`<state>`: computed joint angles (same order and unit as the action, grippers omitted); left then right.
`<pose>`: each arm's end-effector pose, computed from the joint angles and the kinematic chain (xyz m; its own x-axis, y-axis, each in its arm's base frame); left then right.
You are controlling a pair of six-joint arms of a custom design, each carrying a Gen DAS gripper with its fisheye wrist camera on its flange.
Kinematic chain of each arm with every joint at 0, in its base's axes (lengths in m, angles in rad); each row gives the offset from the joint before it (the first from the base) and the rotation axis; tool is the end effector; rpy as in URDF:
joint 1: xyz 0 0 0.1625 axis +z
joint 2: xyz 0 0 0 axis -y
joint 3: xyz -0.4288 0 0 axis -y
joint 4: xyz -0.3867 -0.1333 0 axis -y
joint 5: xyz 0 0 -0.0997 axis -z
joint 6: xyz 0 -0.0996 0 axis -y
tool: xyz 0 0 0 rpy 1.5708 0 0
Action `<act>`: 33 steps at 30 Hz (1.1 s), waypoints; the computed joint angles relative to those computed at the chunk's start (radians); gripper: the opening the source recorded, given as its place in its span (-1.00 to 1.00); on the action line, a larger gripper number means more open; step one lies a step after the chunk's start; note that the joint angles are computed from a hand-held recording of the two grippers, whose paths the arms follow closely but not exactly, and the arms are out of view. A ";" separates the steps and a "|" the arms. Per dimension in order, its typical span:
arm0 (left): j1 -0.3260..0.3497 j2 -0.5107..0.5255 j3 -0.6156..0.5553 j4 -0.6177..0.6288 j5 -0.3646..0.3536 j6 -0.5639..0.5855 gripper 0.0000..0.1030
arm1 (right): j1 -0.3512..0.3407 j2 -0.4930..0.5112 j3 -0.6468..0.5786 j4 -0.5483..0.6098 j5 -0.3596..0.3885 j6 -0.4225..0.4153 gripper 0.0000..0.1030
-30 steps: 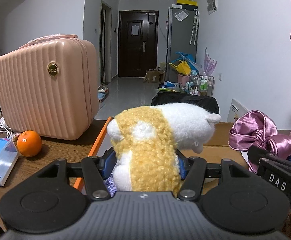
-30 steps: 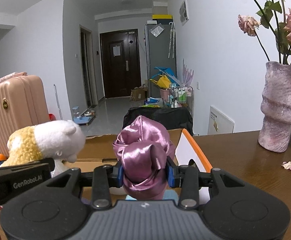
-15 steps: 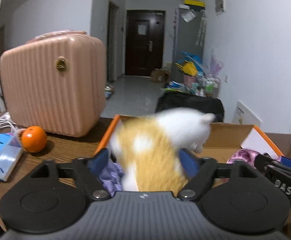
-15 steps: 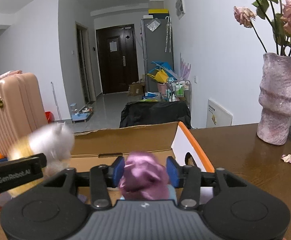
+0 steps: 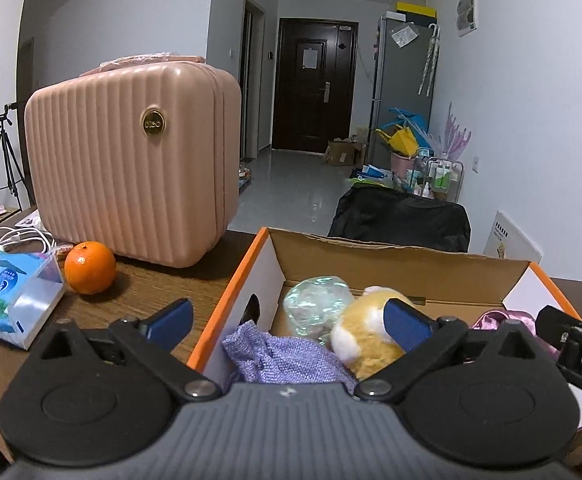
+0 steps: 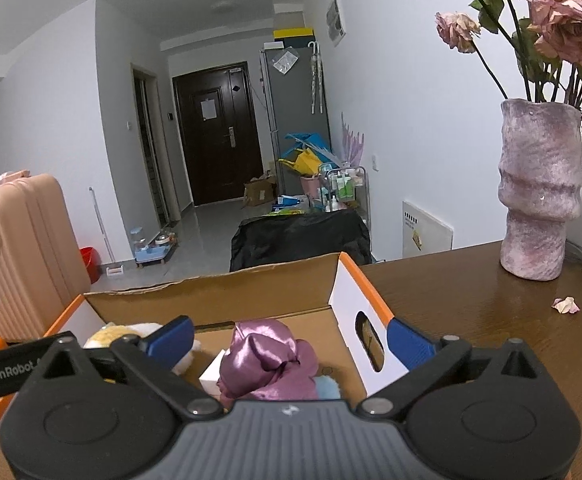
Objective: Organize soft objects
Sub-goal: 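Open both tools to drop the plush toy and scrunchie into the box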
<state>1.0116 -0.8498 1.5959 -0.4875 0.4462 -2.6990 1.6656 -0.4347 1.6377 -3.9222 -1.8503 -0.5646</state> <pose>-0.1202 -0.6127 0.1147 -0.6905 -0.3683 -0.6225 0.4774 0.4144 -0.7748 0.1675 -0.6432 0.0339 -0.8077 -0.0836 0.5836 -0.5575 0.4301 -0.7100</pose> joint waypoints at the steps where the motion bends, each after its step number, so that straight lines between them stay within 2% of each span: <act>1: -0.001 -0.001 0.002 -0.002 0.001 0.002 1.00 | 0.000 0.000 0.000 0.001 -0.001 0.000 1.00; 16: -0.014 -0.021 0.034 -0.024 0.003 0.012 1.00 | 0.008 -0.028 0.051 -0.028 0.019 -0.005 1.00; 33: -0.079 -0.116 0.207 -0.076 -0.007 0.011 1.00 | 0.003 -0.105 0.241 -0.156 0.074 -0.078 1.00</act>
